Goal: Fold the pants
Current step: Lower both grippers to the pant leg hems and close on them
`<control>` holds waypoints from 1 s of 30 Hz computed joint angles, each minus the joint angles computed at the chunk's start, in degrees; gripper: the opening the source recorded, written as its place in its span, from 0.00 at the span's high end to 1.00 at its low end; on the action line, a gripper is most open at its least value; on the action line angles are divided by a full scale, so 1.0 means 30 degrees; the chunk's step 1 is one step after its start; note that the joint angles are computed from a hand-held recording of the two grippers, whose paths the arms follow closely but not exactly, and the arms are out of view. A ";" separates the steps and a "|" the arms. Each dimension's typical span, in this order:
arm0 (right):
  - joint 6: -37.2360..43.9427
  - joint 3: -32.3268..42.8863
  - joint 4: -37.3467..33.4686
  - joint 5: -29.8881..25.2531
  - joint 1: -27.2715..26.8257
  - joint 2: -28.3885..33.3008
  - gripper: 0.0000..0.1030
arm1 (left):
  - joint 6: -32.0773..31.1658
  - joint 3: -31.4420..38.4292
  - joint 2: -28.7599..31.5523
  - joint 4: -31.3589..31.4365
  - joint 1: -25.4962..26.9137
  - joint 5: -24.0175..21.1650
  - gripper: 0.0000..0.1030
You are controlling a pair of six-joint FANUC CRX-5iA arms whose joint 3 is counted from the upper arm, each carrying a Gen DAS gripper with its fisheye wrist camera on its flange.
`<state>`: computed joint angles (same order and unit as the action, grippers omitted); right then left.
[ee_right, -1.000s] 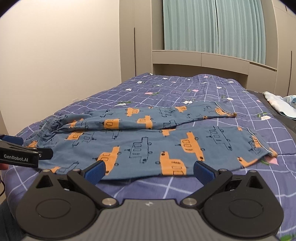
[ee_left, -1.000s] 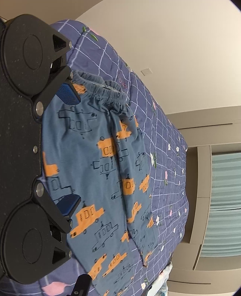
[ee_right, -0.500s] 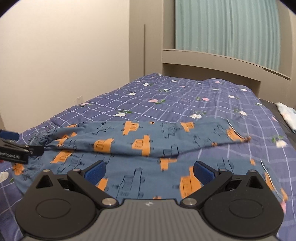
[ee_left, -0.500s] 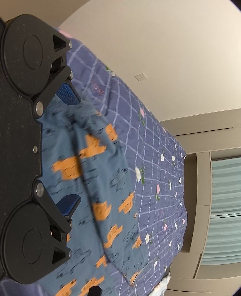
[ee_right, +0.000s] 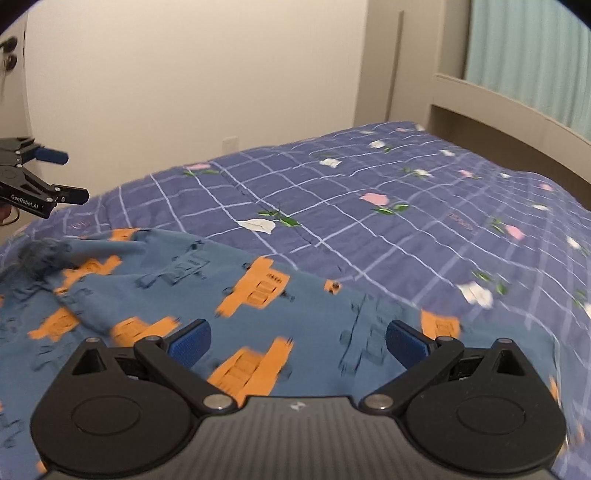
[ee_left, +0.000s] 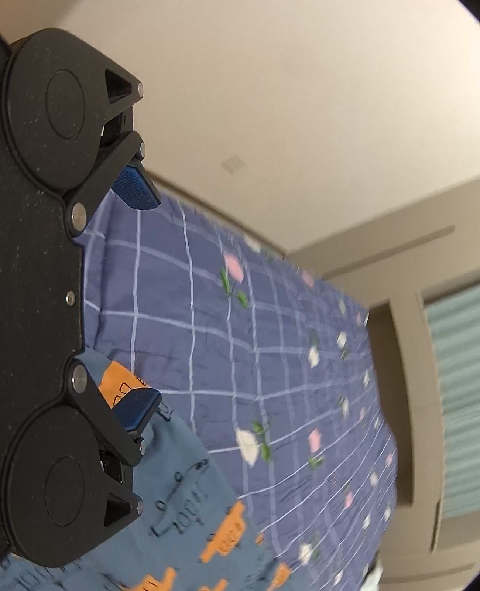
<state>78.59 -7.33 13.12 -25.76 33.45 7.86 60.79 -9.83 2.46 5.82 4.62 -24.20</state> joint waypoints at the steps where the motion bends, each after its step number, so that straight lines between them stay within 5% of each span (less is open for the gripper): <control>1: 0.1824 0.1353 -0.1607 -0.0718 -0.0280 0.0827 0.00 | -0.2496 -0.0494 0.0312 0.2391 0.0288 0.0330 0.00; 4: 0.4460 0.4339 -0.3983 -0.2262 -0.0888 0.2913 0.00 | -0.8108 -0.1321 0.1142 0.7989 0.0770 -0.0091 0.00; 7: 0.6677 0.6707 -0.6069 -0.3554 -0.1464 0.4518 0.00 | -1.0400 -0.1237 0.1910 1.0006 0.0995 -0.1109 0.01; 11: 0.8543 0.9255 -0.7993 -0.5500 -0.2110 0.6155 0.01 | -0.9639 0.0227 0.2984 0.8877 0.1420 -0.3325 0.03; 14: 0.9317 1.0004 -0.8673 -0.6054 -0.2337 0.6617 0.06 | -0.9621 0.1254 0.3614 0.8855 0.1795 -0.5547 0.15; 18: 0.9697 1.0776 -0.8801 -0.6728 -0.2442 0.7128 0.14 | -0.8482 0.3152 0.4776 0.8704 0.2188 -0.8920 0.53; 22: 0.9876 1.1139 -0.8726 -0.6950 -0.2474 0.7296 0.26 | -0.6766 0.4847 0.5606 0.7816 0.2181 -1.0915 0.70; 27: 1.0477 1.2498 -0.8939 -0.8730 -0.2608 0.7867 0.40 | -0.5450 0.6882 0.6732 0.6742 0.2067 -1.3007 0.69; 30: 1.0446 1.2899 -0.9032 -0.9224 -0.2555 0.8059 0.67 | -0.4716 0.7414 0.6998 0.6427 0.2031 -1.3504 0.72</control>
